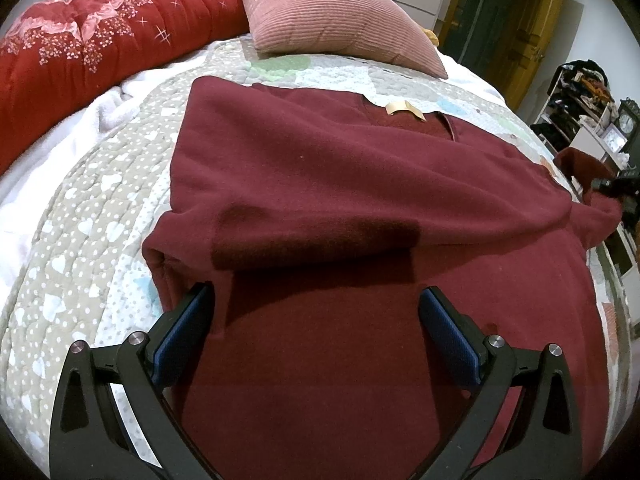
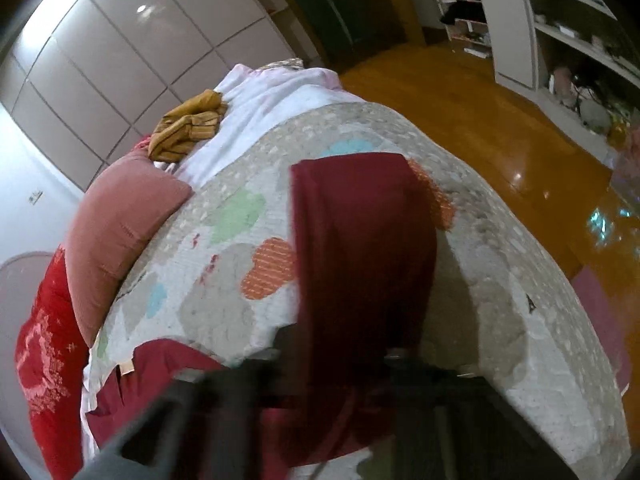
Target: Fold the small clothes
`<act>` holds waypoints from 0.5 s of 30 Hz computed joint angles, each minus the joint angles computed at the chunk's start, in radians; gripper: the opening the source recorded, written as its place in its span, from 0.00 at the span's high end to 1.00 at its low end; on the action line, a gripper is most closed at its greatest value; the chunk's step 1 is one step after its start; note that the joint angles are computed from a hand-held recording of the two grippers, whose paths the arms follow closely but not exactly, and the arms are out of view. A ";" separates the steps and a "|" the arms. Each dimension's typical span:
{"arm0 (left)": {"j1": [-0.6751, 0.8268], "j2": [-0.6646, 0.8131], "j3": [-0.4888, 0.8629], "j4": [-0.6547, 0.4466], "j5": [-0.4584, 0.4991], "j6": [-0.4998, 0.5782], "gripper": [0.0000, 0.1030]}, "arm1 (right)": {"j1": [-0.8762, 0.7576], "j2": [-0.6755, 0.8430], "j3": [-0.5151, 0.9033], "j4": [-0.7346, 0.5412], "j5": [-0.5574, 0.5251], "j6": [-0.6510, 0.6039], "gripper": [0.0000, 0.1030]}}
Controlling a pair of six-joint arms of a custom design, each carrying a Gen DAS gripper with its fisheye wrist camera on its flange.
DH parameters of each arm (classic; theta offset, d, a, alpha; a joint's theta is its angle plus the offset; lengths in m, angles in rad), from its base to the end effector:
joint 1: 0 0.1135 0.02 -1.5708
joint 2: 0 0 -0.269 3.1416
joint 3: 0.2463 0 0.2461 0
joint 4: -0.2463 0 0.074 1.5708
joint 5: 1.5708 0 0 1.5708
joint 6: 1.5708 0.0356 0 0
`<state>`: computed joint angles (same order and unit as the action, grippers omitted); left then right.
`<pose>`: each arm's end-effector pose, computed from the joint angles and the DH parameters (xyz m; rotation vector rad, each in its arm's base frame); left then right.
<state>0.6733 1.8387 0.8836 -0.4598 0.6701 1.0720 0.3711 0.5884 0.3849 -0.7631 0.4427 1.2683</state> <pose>0.2435 0.1660 0.1120 0.5620 2.4382 -0.4102 0.1010 0.0229 0.1860 1.1981 2.0992 0.1789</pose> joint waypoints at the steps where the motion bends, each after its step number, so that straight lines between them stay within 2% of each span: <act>1: 0.000 0.003 0.003 -0.001 0.000 0.000 0.01 | 0.077 0.003 0.017 0.003 0.053 0.028 0.92; 3: 0.004 0.008 0.010 -0.010 0.005 0.004 0.01 | 0.223 0.027 0.068 0.021 0.133 0.054 0.93; 5: 0.012 0.016 0.025 -0.033 0.016 0.011 0.01 | 0.360 0.099 0.145 0.063 0.209 0.027 0.93; 7: 0.028 0.034 0.058 -0.084 0.042 0.028 0.01 | 0.468 0.192 0.231 0.144 0.267 -0.054 0.93; 10: 0.078 0.105 0.177 -0.260 0.111 0.074 0.01 | 0.579 0.362 0.334 0.317 0.303 -0.248 0.93; 13: 0.137 0.223 0.364 -0.519 0.165 0.119 0.01 | 0.626 0.599 0.423 0.427 0.248 -0.374 0.93; 14: 0.147 0.251 0.415 -0.575 0.165 0.119 0.01 | 0.631 0.687 0.441 0.460 0.205 -0.396 0.93; 15: 0.152 0.255 0.435 -0.586 0.158 0.108 0.01 | 0.638 0.783 0.460 0.488 0.161 -0.417 0.93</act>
